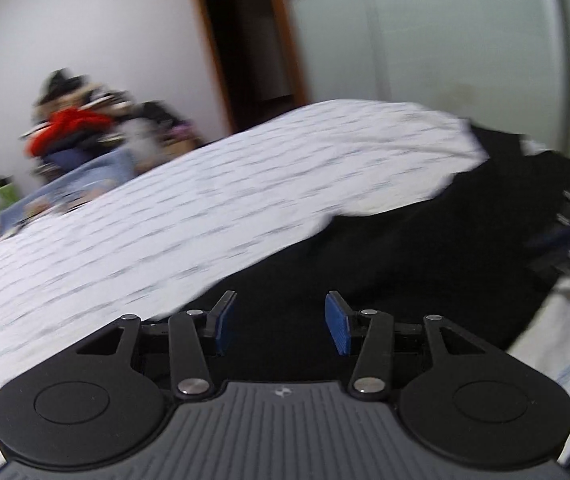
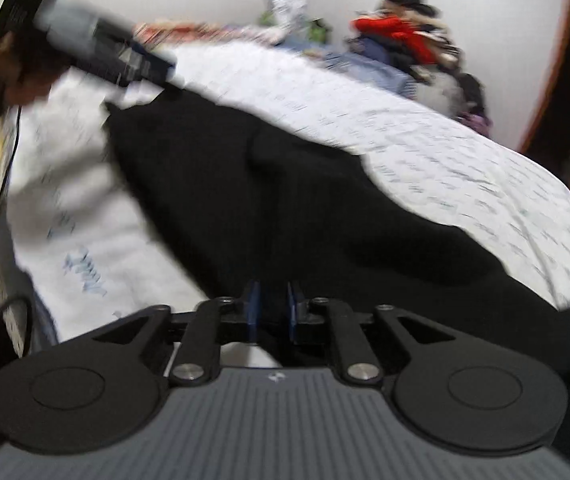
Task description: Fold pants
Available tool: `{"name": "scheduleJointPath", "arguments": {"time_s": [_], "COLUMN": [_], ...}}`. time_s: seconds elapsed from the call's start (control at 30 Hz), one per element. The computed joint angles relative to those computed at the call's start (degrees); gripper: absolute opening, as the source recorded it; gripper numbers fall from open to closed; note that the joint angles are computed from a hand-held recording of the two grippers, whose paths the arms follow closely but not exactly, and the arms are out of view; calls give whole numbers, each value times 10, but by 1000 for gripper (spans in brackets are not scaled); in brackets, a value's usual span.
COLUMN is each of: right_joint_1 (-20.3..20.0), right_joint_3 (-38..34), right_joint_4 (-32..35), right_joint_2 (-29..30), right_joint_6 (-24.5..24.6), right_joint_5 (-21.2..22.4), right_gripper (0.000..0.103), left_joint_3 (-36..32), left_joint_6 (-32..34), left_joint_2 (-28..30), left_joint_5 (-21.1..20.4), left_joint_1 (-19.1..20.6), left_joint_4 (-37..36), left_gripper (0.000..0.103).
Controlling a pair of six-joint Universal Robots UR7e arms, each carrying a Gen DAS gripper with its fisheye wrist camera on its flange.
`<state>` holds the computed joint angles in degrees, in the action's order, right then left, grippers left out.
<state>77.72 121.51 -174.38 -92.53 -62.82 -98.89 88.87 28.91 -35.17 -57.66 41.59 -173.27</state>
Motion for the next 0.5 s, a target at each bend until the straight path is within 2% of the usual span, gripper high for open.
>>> {"name": "scheduleJointPath", "arguments": {"time_s": [0.07,0.1,0.2,0.3,0.33,0.4,0.47,0.5], "right_joint_1": [-13,-18,-33,-50,-53,-63,-66,-70], "right_joint_3": [3,5,11,13,15,19,20,22], "right_joint_4": [-42,-62,-108,-131,-140,-158,-179,-182], "right_joint_2": [-10,-13,-20,-22,-19,-17,-9,-11], "right_joint_6": [22,35,83,113,119,117,117,122], "right_joint_5": [3,-2,-19,-36,-43,-49,-57,-53], "right_gripper": [14,17,23,27,34,40,40,44], "left_joint_3": [-14,-21,-46,-66,-70,-81,-92,-95], "left_joint_6": [3,1,-14,-33,-43,-70,-90,-96], "left_joint_2": [19,27,54,80,86,97,102,106], "left_joint_5": [-41,-67,-130,-157,-167,-185,-200,-206], "left_joint_1": [-8,-11,-17,-25,-26,-28,-27,-28], "left_joint_4": [12,22,54,83,91,110,134,139], "left_gripper": [47,48,59,59,59,59,59,59]}}
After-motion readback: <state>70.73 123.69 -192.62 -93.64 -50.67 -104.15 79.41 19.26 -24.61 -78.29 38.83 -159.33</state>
